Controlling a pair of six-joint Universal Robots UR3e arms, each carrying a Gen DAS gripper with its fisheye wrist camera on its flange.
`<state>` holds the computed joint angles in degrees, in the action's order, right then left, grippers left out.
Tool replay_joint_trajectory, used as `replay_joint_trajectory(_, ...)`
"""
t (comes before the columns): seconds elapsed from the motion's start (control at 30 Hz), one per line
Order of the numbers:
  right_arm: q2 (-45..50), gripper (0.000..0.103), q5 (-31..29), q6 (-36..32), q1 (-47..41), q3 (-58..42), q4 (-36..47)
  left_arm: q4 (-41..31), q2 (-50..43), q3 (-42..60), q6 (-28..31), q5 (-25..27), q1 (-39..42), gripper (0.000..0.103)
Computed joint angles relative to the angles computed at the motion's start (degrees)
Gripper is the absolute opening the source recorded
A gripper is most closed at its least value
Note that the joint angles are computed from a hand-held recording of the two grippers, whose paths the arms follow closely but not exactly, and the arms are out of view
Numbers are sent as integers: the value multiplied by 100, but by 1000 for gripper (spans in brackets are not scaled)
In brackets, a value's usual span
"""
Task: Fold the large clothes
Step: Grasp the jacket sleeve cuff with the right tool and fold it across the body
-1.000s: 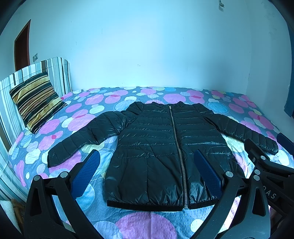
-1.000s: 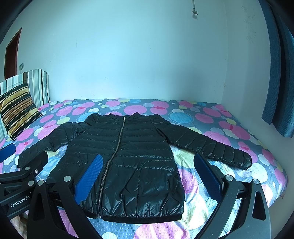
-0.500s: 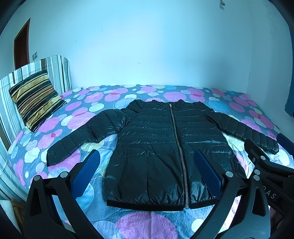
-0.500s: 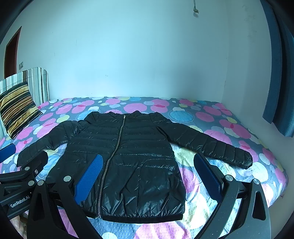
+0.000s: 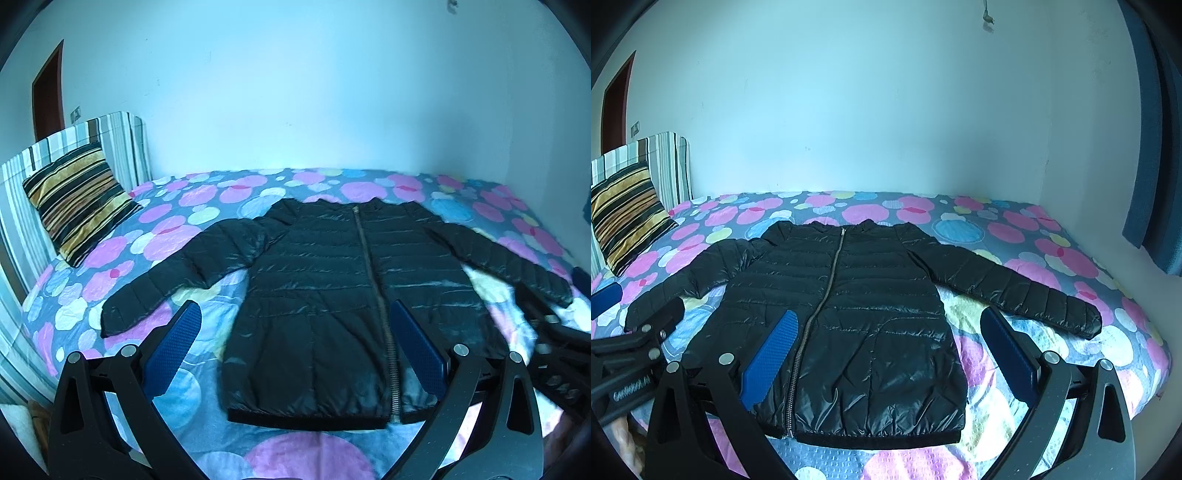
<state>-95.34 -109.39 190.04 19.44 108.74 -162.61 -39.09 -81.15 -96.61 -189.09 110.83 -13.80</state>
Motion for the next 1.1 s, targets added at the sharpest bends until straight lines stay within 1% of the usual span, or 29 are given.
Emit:
replay_joint_trajectory(0.2,63,98,499,46,-519,108,49,52,-412,-34,163,15,659,101)
replay_joint_trajectory(0.3,176,98,688,-20,-842,113,73,389,-855,33,345,391,950,101)
replay_joint_trajectory(0.37,286,98,790,-66,-1098,87,81,649,-1150,63,465,538,1225,101)
replay_joint_trajectory(0.43,376,98,1039,-63,-1566,98,131,820,-1557,183,527,745,1539,101)
replay_joint_trajectory(0.63,778,98,1659,83,-3051,2,229,692,-2456,693,599,807,2319,101)
replay_joint_trajectory(0.77,1206,98,1532,175,-3714,-237,182,651,-2942,981,525,1002,2621,101)
replay_joint_trajectory(0.83,1409,98,1484,214,-4095,-335,130,684,-3164,1050,496,1193,2711,101)
replay_joint_trajectory(0.97,1751,98,1624,351,-4752,-582,181,627,-3474,1107,458,1251,2855,101)
replay_joint_trajectory(1.03,1869,95,1703,460,-5053,-699,286,532,-3556,1095,402,1181,2915,101)
replay_joint_trajectory(1.1,1964,75,1823,581,-5300,-791,391,422,-3474,1053,343,964,3032,101)
